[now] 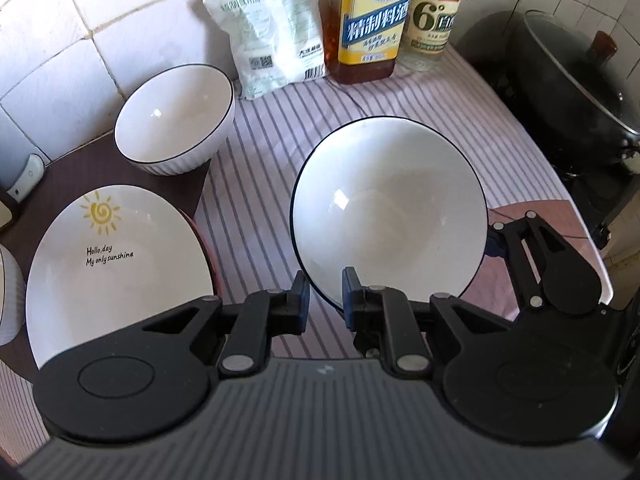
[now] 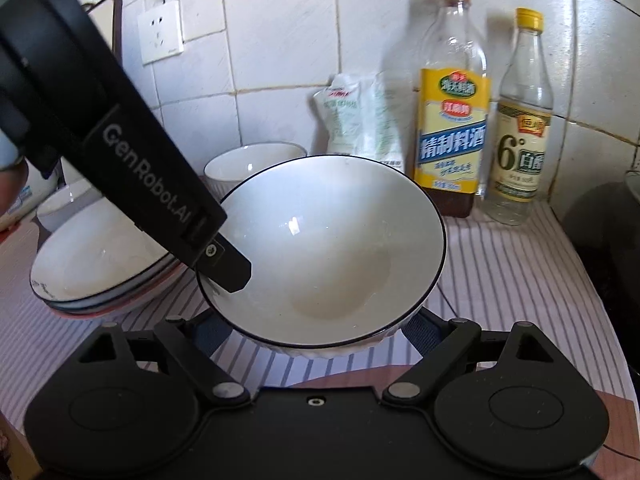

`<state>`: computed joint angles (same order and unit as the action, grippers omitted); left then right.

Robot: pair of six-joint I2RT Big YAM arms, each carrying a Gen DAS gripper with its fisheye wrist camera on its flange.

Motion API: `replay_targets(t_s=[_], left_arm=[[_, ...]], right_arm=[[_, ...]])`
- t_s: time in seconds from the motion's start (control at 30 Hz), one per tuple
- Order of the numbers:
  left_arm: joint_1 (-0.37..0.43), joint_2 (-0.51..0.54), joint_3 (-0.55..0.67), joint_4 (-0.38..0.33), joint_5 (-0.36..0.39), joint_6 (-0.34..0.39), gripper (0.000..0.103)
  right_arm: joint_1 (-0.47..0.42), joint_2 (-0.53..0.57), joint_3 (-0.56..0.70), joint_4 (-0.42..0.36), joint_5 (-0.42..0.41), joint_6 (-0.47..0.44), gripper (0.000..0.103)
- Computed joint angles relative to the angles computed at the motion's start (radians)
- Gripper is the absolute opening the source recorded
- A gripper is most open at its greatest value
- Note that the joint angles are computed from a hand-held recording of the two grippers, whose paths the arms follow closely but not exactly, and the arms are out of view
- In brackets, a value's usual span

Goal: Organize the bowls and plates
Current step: 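Lift the white bowl, set it beside the plate stack, open grippers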

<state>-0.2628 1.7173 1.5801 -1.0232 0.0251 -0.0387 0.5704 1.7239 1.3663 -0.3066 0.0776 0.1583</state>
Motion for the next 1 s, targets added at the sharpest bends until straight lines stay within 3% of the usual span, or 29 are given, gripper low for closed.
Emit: replay_targets(t_s=[0.23,0.57,0.63,0.73,0.8,0.83,0.93,1.0], left_arm=[[0.027,0.014,0.003,-0.017,0.003,-0.014,0.015],[0.047,0.012,-0.039,0.049,0.006,-0.04,0.015],[0.052,0.019,-0.03,0.037,0.01,-0.058,0.015],[0.053,0.016,-0.032,0.035,0.002,-0.067,0.019],[0.055,0.01,-0.033,0.027,0.009,-0.075,0.031],[0.056,0.001,-0.038,0.031,0.013,-0.073,0.033],[0.046,-0.052,-0.072,0.05,0.004,-0.018,0.035],[0.043,-0.071,-0.074,0.026,-0.002,-0.017,0.043]], right_arm=[[0.01,0.038,0.027,-0.007,-0.016,0.001,0.093],[0.023,0.085,0.072,-0.041,-0.015,-0.024,0.094],[0.019,0.086,0.063,-0.03,-0.017,0.021,0.097],[0.035,0.083,0.081,-0.09,0.036,0.073,0.098],[0.059,0.069,0.079,-0.126,0.109,0.112,0.098],[0.067,0.059,0.076,-0.145,0.124,0.127,0.098],[0.08,0.013,0.048,-0.179,0.129,0.165,0.098],[0.079,-0.018,0.038,-0.208,0.12,0.214,0.098]])
